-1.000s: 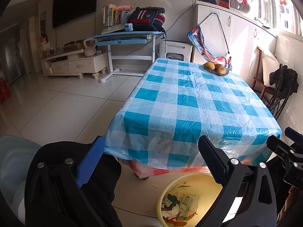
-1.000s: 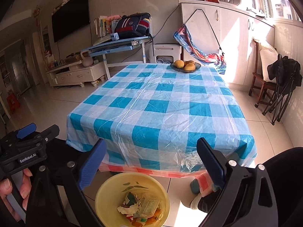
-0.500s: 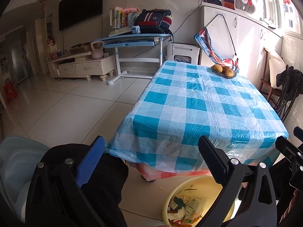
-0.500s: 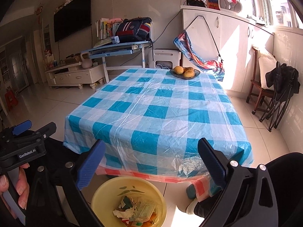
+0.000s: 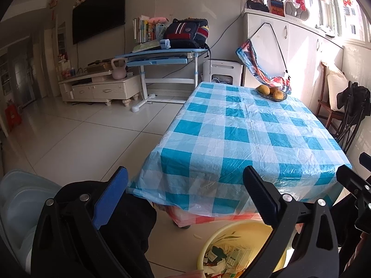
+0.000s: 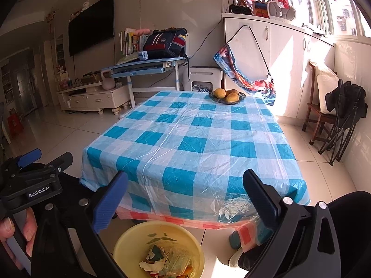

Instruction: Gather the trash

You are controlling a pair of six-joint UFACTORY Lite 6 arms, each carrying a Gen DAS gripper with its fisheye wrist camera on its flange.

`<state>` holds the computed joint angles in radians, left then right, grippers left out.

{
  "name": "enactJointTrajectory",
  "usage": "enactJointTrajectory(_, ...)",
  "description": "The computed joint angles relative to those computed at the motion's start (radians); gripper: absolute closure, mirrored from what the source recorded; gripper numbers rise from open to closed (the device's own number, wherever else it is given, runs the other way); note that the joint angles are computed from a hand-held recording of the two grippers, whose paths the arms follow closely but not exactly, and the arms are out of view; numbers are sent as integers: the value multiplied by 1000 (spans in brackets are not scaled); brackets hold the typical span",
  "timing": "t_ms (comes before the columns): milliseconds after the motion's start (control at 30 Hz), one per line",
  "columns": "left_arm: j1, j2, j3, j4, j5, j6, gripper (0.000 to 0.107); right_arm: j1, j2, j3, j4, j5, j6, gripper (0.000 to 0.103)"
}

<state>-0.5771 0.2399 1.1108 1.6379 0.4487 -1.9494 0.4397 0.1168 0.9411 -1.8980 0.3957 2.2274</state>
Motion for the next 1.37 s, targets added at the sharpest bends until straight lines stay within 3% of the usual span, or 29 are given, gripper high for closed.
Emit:
enactJointTrajectory(700, -37, 20, 23, 10, 16, 40, 11, -3, 6, 12, 41, -20, -55, 8)
enactJointTrajectory(967, -25, 14, -5, 72, 52, -58, 11, -5, 11, 17, 43, -27, -53, 8)
enactJointTrajectory(1367, 67, 10, 15, -40, -148, 72, 11, -39, 59, 39, 118, -34, -72, 8)
